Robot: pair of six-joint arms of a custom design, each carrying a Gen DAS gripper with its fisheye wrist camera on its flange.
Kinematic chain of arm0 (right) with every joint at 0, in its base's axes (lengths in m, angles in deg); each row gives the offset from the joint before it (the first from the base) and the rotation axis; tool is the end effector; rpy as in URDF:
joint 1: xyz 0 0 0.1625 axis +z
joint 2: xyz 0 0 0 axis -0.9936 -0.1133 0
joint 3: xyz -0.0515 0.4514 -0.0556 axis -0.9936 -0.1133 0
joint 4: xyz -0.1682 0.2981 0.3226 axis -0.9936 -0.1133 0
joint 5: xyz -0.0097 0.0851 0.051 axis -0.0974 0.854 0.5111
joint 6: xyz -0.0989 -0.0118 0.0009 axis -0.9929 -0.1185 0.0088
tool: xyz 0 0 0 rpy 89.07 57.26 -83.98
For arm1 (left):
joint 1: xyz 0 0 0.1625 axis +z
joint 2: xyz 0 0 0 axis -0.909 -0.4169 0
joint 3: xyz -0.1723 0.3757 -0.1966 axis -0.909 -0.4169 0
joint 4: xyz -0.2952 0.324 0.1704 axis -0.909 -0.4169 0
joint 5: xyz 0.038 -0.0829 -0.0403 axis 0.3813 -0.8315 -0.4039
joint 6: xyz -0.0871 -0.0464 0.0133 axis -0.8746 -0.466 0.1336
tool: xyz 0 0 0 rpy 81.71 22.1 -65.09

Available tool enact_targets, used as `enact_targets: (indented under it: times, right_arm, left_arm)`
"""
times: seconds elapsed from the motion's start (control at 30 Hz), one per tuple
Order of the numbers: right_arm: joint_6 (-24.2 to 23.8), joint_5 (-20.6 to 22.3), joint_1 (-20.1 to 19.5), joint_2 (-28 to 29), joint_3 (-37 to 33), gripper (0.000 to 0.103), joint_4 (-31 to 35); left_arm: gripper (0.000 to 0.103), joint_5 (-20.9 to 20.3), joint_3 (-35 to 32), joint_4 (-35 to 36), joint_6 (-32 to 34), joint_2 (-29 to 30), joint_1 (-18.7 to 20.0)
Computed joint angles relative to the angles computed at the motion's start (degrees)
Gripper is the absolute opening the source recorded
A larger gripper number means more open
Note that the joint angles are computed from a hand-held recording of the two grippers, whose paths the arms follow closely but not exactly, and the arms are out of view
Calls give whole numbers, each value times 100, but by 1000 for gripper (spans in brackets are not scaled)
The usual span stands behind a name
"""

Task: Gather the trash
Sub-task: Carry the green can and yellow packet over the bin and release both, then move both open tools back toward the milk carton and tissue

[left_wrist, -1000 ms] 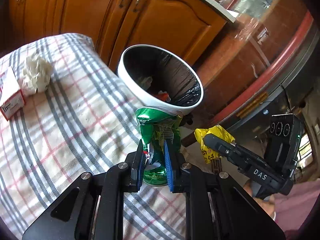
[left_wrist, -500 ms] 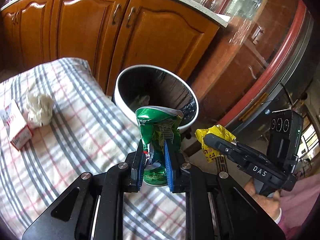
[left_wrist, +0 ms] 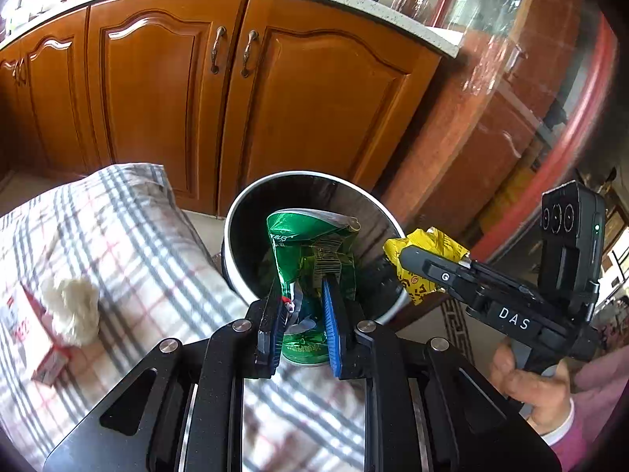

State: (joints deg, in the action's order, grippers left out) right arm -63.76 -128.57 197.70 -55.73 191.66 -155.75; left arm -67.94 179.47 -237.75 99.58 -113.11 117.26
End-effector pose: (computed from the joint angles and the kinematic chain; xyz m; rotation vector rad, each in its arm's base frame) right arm 0.2394 -0.3568 0.0828 0.1271 -2.4126 1.2719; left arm -0.1628 -0.4617 0.2384 1.1848 2.6870 -0.4630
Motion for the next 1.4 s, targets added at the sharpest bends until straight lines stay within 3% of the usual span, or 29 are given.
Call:
enact_targets:
  times: [0.17,0.37,0.43,0.57,0.67,0.73,0.93,1.13,1.4]
  right_arm:
    - [-161,52,-256,-68,-199,28,398]
    - [-174,181,-546,-153,-298,44,684]
    - [-139,200,-603,-195,-297,55,729]
    - [-86,240,-644,-255,-229,59,690]
    - [-91,209,-585,-241,-154,63,505]
    - [-99,188,-521,-196,-131,70,355]
    - [-94,87,-179,52,-47,84,-135]
    - [119,-32,222,374,-24,89,-428]
    - [451,59,533,760,-168,90,-293]
  left_arm:
    - [16,86,-193,-132,35,420,16]
    - [18,11,-379,-109,-136,753,100]
    - [31,-38,-410,-82,-169,794,140]
    - [38,2,-335,-192,-260,757,132]
    - [47,27,-173,-248,-263,516,166]
    - [54,72,-62,-289,-292,346,196]
    - [61,271,299,-234,-368,-337,366]
    - [61,432,519,-22,-420,-1009,695]
    - [61,664,563,171,-419,-1564,1081]
